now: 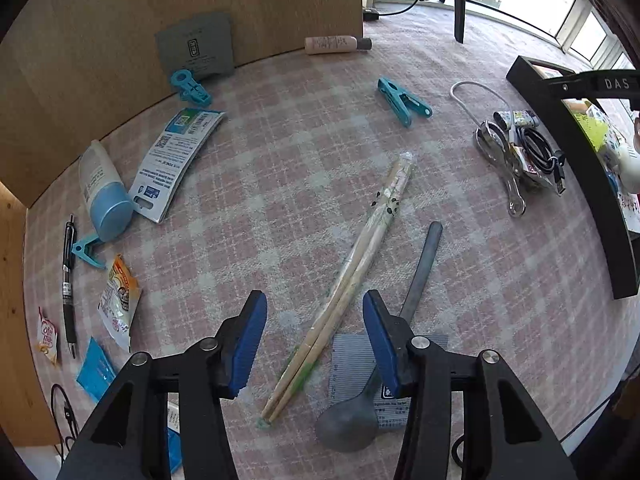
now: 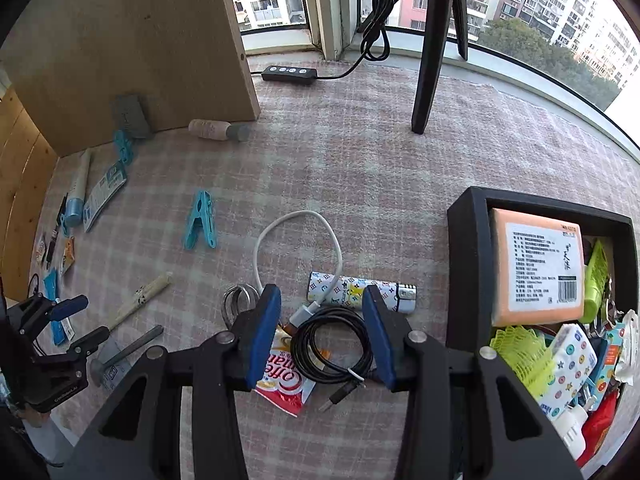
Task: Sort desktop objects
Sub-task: 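Grasp the wooden chopsticks with the left tool while the right tool grasps the white USB cable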
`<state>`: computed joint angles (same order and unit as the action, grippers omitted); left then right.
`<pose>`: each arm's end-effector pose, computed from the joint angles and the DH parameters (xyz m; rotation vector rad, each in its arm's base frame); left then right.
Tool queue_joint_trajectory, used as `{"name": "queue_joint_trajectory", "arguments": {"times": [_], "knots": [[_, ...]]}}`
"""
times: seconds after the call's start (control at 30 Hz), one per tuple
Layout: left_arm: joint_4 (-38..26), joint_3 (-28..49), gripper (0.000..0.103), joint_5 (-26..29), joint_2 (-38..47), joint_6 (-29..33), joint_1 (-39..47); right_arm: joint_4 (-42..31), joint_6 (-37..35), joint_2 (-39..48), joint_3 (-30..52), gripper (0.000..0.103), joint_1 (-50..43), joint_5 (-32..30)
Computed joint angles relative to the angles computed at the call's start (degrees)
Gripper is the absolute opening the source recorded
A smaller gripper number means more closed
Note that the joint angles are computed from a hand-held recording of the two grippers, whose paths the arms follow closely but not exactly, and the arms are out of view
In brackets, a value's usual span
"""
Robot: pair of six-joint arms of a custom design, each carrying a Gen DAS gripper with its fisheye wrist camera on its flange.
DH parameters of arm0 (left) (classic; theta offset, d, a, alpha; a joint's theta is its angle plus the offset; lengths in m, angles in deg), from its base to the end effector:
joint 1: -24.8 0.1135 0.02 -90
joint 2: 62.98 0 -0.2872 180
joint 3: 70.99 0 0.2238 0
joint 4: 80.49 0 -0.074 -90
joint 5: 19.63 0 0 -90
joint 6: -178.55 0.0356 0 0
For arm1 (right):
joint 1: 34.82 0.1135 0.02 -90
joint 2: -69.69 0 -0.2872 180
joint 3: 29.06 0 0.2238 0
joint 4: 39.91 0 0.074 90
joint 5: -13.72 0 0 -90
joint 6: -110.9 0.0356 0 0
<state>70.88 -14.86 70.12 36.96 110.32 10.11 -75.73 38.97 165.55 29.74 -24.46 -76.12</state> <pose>0.2556 -0.0668 0.1370 0.8862 2.6937 0.0332 0.2560 0.0467 0.1596 0.1922 2.8430 0.1015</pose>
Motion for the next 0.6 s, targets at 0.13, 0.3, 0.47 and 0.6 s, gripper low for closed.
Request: {"name": "queue_joint_trajectory", "arguments": {"times": [0.13, 0.3, 0.47, 0.6], "knots": [[-0.98, 2.12, 0.04, -1.79, 3.92, 0.39, -1.94, 0.84, -1.81, 5.6, 2.58, 0.041, -1.42, -1.04], [-4.52, 5.6, 0.036, -2.86, 6.18, 1.69, -3.66, 0.67, -4.0, 9.31, 4.84, 0.039, -3.67, -2.86], [-7.72, 7.78, 0.018, -2.82, 7.42, 2.54, -5.55, -0.27, -5.89, 12.54, 6.84, 0.033, -4.41, -3.64], [-9.24, 9.38, 0.016, -1.44, 8.43, 1.91, -5.09, -0.52, -6.54, 14.68, 7.88, 0.028, -4.24, -4.1]]}}
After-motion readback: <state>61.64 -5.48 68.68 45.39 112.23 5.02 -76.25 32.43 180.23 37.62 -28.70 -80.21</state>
